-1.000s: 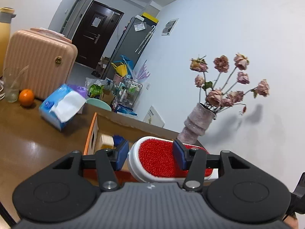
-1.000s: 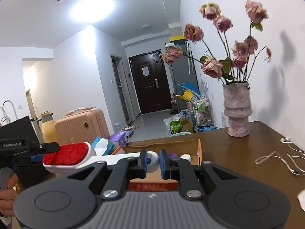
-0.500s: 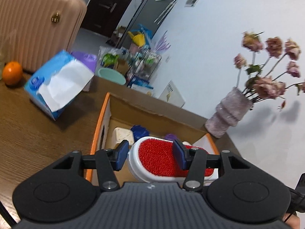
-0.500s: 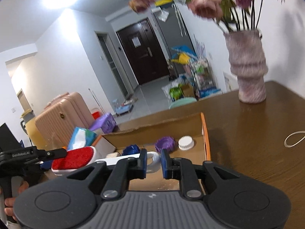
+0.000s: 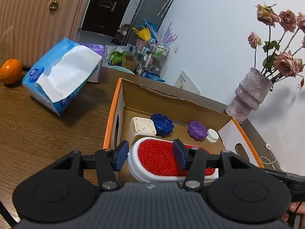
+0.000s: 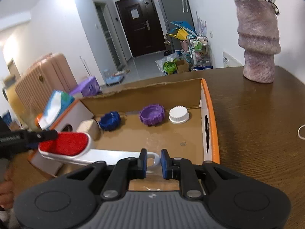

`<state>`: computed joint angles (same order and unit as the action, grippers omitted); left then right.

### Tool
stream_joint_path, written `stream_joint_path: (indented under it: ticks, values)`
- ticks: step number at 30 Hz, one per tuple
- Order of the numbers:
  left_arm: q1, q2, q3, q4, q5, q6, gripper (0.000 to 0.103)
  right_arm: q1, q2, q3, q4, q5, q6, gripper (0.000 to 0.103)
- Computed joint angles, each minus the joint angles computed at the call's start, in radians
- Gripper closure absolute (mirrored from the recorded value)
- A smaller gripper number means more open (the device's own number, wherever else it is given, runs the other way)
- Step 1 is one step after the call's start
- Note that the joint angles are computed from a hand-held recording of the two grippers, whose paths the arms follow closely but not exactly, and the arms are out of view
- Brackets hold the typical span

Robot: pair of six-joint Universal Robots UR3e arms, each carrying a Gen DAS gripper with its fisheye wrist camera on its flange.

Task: Organize rigid objects
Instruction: 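Lift and carry the lint brush with both tools over the box, then lower the lint brush into the box and open both tools, then withdraw both tools from the box toward the loose items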

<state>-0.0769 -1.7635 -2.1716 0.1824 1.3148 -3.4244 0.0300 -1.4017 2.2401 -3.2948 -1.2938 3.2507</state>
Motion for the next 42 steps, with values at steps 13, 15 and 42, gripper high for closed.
stream_joint_path:
  ticks: [13, 15, 42]
  values:
    - [-0.062, 0.033, -0.057, 0.013, 0.043, 0.144, 0.048, 0.026, -0.071, 0.029, 0.084, -0.042, -0.072, 0.086]
    - [-0.060, 0.060, -0.068, -0.006, 0.038, 0.149, 0.047, 0.024, -0.114, 0.037, 0.115, -0.043, -0.080, 0.086]
    - [-0.716, 0.559, -0.420, 0.276, 0.787, 0.164, 0.000, 0.587, -0.924, 0.244, 0.455, -0.619, 0.039, 0.037]
